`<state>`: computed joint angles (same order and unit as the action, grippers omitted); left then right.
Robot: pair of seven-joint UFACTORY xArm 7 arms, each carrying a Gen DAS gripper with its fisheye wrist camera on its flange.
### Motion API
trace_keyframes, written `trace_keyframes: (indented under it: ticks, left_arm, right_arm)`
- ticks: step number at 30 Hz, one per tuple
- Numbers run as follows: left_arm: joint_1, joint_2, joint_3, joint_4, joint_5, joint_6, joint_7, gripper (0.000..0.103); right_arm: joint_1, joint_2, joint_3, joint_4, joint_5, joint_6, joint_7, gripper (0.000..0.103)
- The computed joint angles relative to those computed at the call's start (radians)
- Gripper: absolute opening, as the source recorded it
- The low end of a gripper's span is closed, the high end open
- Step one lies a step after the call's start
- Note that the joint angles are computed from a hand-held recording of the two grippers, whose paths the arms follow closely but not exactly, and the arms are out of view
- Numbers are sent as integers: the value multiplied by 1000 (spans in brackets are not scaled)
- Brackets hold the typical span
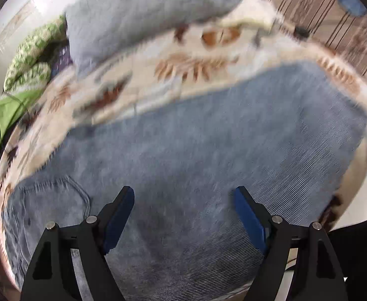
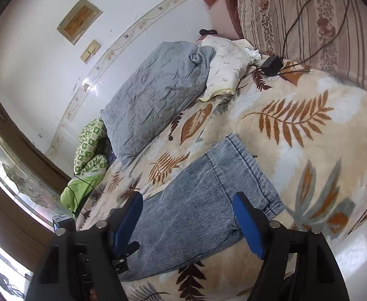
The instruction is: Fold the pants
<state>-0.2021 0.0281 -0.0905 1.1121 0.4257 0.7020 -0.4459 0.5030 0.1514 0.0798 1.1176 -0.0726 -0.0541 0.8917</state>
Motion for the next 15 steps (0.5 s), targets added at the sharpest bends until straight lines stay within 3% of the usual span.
trace_keyframes:
  ticks: [2, 6, 8, 11, 15]
  left_arm:
    - [2, -11, 2, -19, 8, -26, -24, 82]
    - [12, -41, 4, -13, -61, -22, 25, 82]
    - [21, -63, 3, -20, -28, -36, 1, 82]
    - [46, -93, 5, -36, 10, -54, -54, 82]
    - [84, -114, -4, -34, 144, -33, -189, 82]
  right_arm:
    - [-18, 15, 36, 22, 24, 31, -16, 79]
    - [10, 42, 25, 60, -4, 66, 0, 79]
    - [14, 60, 31, 84, -17, 79, -15, 79]
    - [-44, 93, 112, 120, 49, 91, -93, 79]
    - [-41, 165, 117, 217, 82, 138, -131, 79]
